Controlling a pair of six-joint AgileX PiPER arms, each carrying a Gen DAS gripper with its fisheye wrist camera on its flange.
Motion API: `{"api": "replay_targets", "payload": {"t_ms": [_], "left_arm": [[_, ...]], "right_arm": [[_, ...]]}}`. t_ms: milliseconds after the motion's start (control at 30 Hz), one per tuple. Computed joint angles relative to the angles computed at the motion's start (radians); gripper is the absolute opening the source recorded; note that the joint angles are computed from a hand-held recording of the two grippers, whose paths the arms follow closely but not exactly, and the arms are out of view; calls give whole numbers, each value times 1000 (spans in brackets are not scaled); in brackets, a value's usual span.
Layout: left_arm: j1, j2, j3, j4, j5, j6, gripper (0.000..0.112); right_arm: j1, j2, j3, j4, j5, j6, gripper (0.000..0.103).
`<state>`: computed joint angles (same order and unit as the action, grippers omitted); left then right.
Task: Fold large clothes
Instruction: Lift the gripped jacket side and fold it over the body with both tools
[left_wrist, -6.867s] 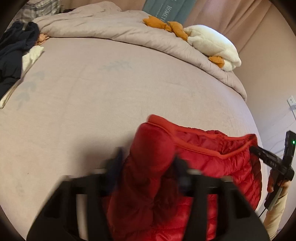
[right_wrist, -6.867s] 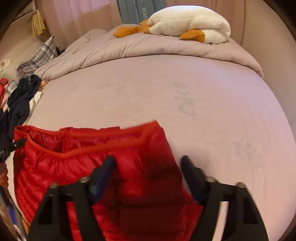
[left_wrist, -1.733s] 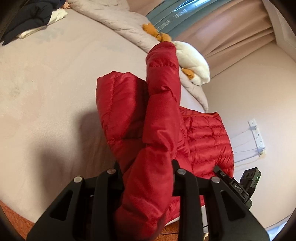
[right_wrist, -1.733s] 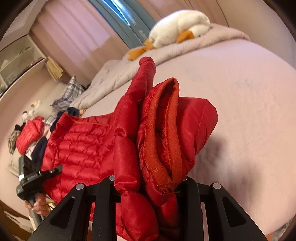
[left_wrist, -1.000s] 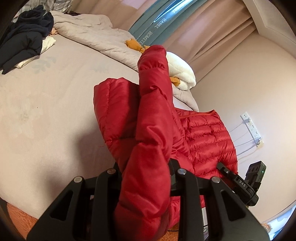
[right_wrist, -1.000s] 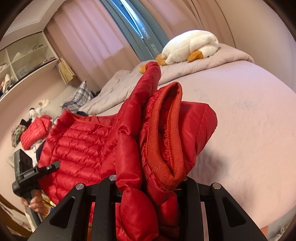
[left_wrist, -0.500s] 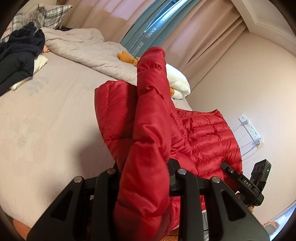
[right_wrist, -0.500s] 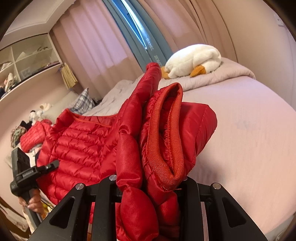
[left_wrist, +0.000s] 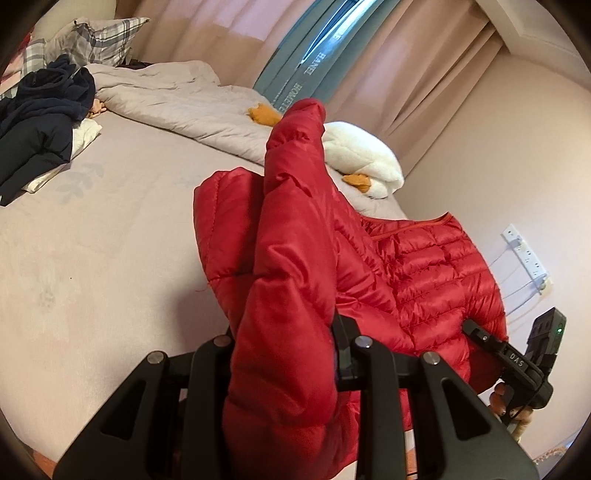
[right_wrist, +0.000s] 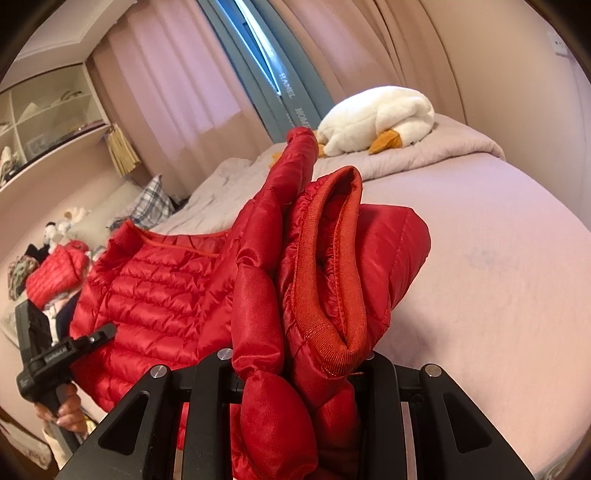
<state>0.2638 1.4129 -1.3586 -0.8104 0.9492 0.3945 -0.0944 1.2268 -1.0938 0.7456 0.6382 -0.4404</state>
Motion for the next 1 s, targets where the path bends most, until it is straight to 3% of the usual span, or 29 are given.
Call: {"api": "replay_targets", "payload": {"t_ms": [367,633,700,767,900,1000], "left_arm": [[-118,76,-47,151,-94,-140,28],[-160,191,-74,217,-136,-181,29],[-192,221,-70,329,-166,-272,29],[-210,261,-77,423,-157,-367,29],[-194,298,-45,428,-153,-382,33],[-186,305,-40,409,-146,-374,38]], "right_arm": [[73,83,-66,-201,-48,197,30],[70,209,-129,-213,-32,215,30],[77,242,-141,-242,-33,242,30],[87,272,-145,-287,-34,285,30],[118,304,-142,-459,-26,451,31],[98,321,-135,-421,-4,432,34]]}}
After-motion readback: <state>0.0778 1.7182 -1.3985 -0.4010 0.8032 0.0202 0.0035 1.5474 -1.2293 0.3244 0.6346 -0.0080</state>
